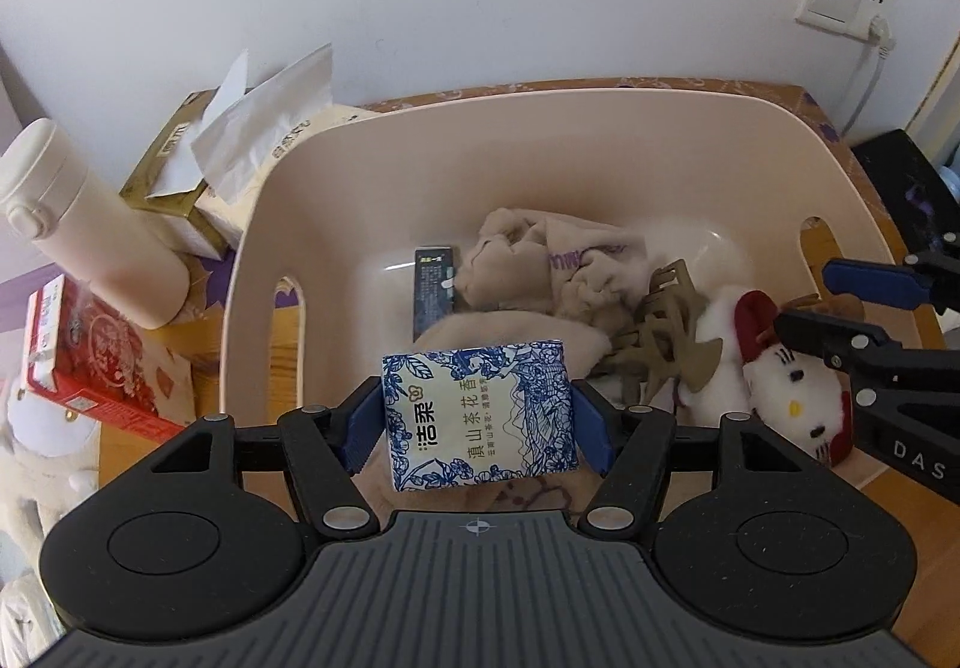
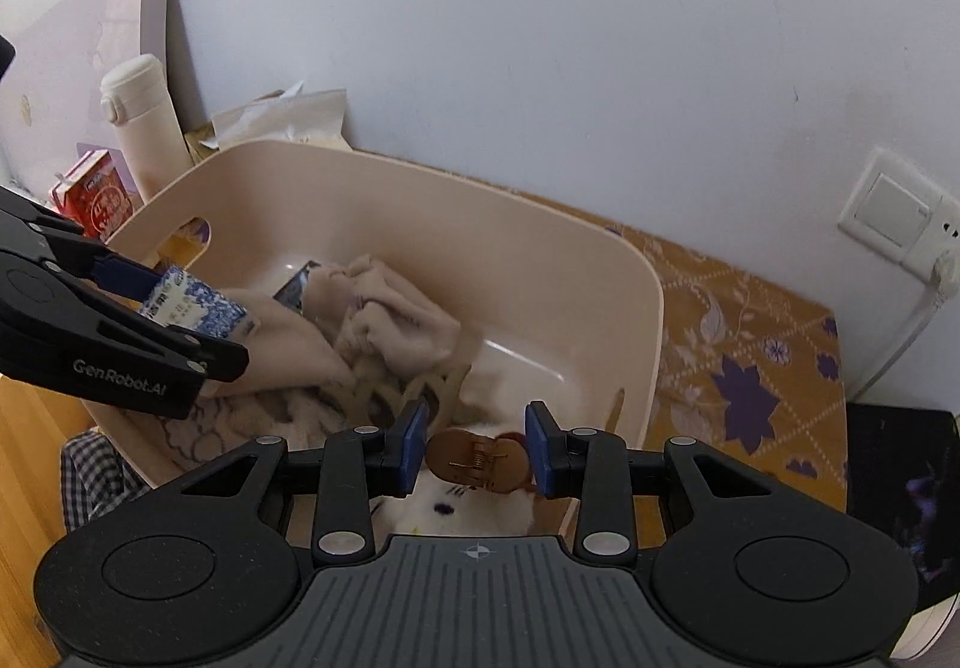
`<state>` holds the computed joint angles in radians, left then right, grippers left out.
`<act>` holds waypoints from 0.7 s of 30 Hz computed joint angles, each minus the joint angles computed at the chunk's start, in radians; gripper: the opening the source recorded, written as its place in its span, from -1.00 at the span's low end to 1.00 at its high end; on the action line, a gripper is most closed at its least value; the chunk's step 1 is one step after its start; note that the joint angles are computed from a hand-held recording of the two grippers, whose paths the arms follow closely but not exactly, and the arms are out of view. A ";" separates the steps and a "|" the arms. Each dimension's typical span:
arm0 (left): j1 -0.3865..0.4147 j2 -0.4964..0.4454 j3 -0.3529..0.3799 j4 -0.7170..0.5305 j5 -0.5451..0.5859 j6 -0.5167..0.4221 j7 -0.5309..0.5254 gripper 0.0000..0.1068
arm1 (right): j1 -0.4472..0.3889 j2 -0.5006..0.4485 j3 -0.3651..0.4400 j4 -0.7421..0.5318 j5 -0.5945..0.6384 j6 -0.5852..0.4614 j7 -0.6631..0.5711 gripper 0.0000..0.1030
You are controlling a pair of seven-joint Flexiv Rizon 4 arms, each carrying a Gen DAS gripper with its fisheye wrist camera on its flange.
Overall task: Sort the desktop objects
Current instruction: 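Carry the tea box and hair clip into the basket and release both, then move both tools back over the table toward the remaining items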
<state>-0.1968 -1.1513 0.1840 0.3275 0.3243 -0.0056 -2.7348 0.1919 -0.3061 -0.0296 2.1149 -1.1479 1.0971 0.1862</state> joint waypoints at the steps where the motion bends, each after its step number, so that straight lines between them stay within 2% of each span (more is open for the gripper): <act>1: 0.002 0.000 -0.002 -0.002 -0.003 0.000 -0.004 0.31 | 0.000 0.001 0.002 0.001 0.004 -0.002 0.001 -0.31; 3: 0.000 0.002 -0.001 -0.004 -0.003 0.002 -0.012 0.42 | 0.000 0.003 0.002 0.002 0.011 0.001 0.013 -0.15; 5: -0.003 0.000 0.002 -0.013 0.000 -0.010 -0.011 0.42 | 0.000 0.009 0.001 0.008 0.005 0.008 0.039 -0.12; 7: -0.003 0.000 0.000 -0.017 -0.001 -0.015 -0.008 0.43 | 0.002 0.019 0.005 0.013 0.007 -0.003 0.047 0.10; 9: -0.004 0.007 -0.001 -0.008 -0.002 -0.020 -0.013 0.44 | 0.004 0.031 0.010 0.018 0.003 -0.015 0.057 0.24; 13: -0.016 0.056 0.001 0.070 0.002 0.015 -0.055 0.48 | 0.009 0.054 0.024 0.022 0.002 -0.043 0.081 0.54; 14: -0.020 0.067 0.004 0.086 0.006 0.023 -0.062 0.52 | 0.011 0.060 0.027 0.022 -0.001 -0.055 0.086 0.56; 16: -0.029 0.084 0.011 0.104 0.017 0.031 -0.070 0.54 | 0.016 0.075 0.037 0.024 -0.005 -0.080 0.101 0.77; 21: -0.051 0.129 0.020 0.161 0.040 0.047 -0.099 0.56 | 0.027 0.101 0.065 0.023 0.005 -0.138 0.131 1.00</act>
<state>-0.2474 -1.0221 0.2040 0.4880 0.3642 0.0417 -2.8335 0.2189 -0.2052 0.0355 2.1376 -1.1424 0.9588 0.3171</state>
